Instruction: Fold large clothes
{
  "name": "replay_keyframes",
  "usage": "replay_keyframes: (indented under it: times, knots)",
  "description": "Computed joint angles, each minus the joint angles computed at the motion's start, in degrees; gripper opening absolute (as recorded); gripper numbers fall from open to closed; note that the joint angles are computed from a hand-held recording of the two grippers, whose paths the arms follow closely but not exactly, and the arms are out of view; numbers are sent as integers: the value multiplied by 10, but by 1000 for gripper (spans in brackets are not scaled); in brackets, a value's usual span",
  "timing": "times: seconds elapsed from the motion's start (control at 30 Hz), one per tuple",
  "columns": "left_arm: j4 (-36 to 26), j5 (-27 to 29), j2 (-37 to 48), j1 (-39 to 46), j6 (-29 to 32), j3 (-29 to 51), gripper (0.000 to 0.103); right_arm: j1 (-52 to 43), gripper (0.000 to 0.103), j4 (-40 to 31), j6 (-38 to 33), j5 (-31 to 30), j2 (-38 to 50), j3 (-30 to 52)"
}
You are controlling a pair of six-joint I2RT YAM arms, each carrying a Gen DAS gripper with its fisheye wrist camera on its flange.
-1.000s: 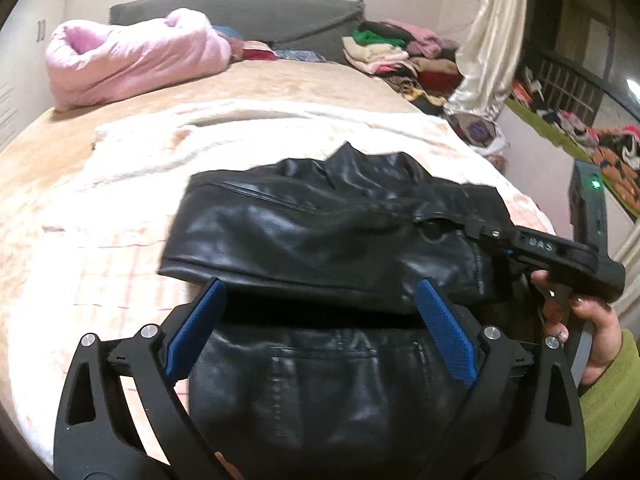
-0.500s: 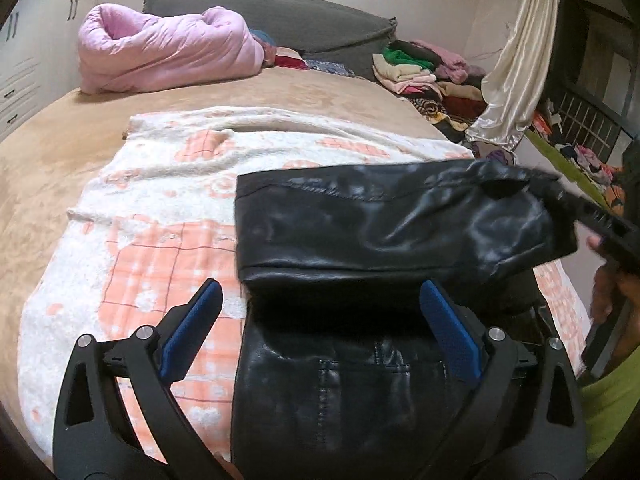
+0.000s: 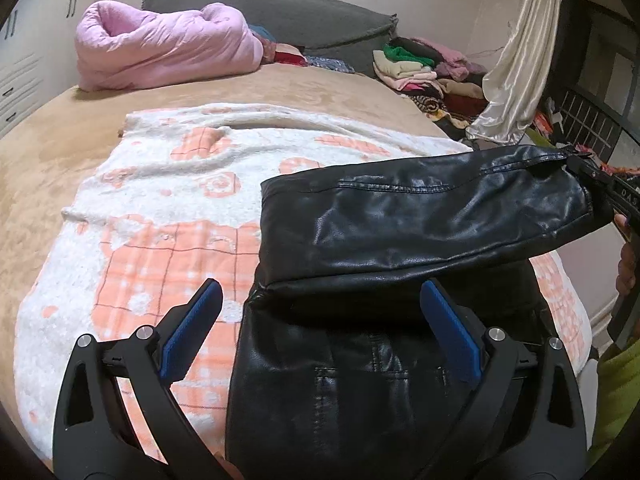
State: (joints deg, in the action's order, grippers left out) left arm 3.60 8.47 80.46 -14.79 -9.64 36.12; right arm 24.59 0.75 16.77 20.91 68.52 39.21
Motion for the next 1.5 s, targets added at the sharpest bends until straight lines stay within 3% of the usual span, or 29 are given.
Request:
replay_keyframes:
  times: [0.27,0.4,0.6,0.83,1.0,1.5]
  knots:
    - [-30,-4,56,-7,-15,77,93,-12,10,16,9,-5,3,-34]
    - [-42,21,89,10,-29,115,92,-22,10,23,13,-11,-1,-51]
    - [-58,39,137,20,-45,167,84,-33,10,38,24,-20,1,-73]
    - [-73,60,210,22,-58,229,55,-40,10,53,35,-25,5,-92]
    - [-88,65,253,17,-57,269,42,-41,10,61,40,-27,7,-106]
    - [-116,36,333,-21,-47,328,42,-52,10,79,51,-35,28,-123]
